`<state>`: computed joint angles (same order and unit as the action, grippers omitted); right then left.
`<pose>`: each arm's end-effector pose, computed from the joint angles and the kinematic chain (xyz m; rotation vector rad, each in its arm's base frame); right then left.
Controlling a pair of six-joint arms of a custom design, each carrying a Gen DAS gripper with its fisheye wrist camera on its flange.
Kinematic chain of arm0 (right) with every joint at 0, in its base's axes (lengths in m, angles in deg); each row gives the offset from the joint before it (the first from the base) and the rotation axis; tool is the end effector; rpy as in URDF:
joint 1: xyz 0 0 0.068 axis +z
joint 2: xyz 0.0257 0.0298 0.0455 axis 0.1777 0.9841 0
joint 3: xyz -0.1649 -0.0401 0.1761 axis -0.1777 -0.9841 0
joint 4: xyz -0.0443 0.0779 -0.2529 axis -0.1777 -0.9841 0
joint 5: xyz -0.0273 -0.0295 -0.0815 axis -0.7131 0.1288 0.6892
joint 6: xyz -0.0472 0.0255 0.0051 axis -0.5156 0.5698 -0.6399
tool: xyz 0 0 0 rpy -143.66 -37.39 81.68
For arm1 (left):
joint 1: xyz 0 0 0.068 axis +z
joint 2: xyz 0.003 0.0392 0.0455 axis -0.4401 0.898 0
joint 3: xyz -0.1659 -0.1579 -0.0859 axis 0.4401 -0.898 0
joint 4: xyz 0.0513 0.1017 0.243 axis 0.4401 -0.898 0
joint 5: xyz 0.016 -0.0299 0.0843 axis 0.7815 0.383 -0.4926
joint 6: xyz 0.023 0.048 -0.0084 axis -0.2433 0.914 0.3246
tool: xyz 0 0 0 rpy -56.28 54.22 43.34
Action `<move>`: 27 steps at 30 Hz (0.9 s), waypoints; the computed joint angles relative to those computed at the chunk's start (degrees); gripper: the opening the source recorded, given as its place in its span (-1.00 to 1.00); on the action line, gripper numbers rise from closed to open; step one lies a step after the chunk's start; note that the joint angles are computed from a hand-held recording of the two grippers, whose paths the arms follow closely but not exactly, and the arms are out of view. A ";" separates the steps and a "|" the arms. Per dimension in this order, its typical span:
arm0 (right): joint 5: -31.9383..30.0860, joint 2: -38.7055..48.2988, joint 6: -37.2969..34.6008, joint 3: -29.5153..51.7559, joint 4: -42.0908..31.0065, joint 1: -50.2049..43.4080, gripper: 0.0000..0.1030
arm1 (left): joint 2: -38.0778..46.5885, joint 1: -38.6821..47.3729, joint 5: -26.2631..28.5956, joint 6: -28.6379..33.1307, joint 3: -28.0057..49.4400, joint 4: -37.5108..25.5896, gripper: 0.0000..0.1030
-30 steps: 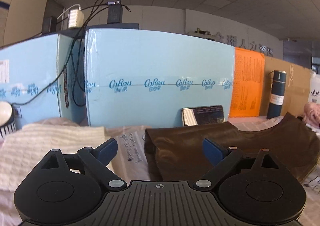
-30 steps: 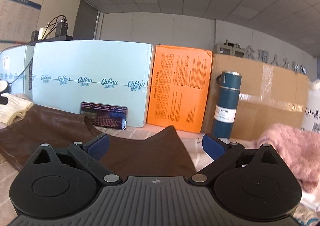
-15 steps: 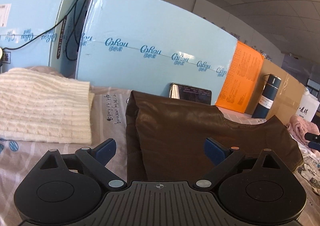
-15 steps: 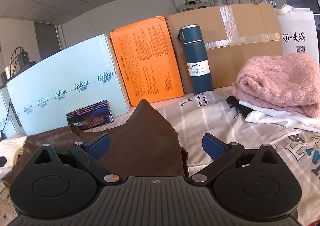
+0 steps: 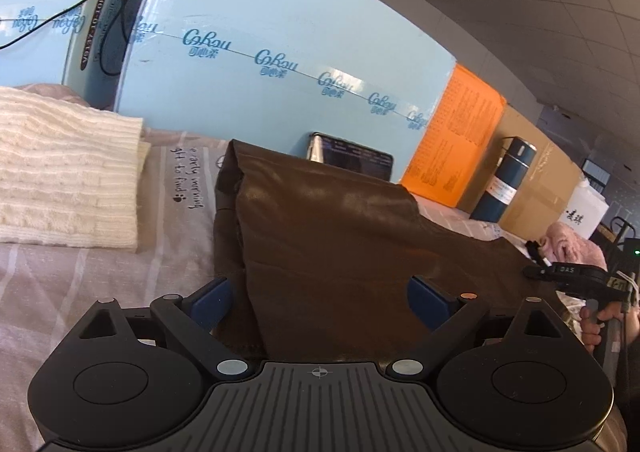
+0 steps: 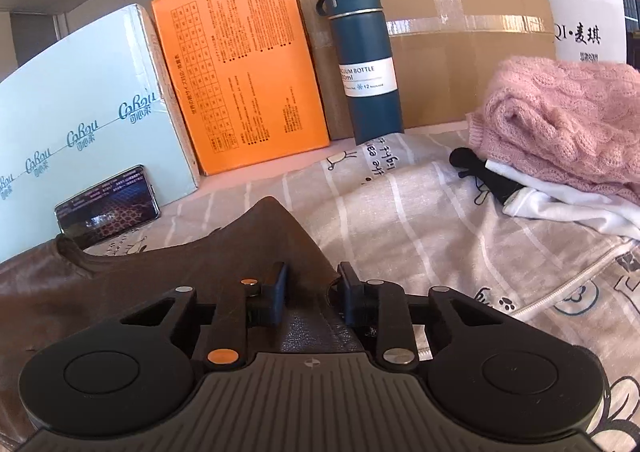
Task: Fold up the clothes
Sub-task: 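Grasp the vest edge with the right gripper and fold it over the vest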
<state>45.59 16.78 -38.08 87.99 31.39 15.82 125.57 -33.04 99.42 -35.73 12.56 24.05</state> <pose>0.2357 0.0123 0.1356 0.5462 2.0104 0.0100 0.3522 -0.0615 0.1128 0.3202 2.0416 -0.7248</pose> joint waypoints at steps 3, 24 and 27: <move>0.94 -1.34 0.02 -0.86 -0.21 0.42 -0.43 | -0.05 -0.25 0.37 0.81 0.06 -0.52 0.87; -23.08 -43.83 26.32 -9.86 -37.28 -4.71 0.82 | -0.48 -0.89 -9.05 -1.59 1.63 -5.05 0.87; -18.95 -35.34 28.32 -9.03 -28.74 -1.95 0.82 | -0.19 -1.16 -10.06 -1.73 2.38 -6.42 0.87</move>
<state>26.65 -18.56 -9.76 78.96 2.65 13.87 125.38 -34.20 89.36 -37.46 14.94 17.63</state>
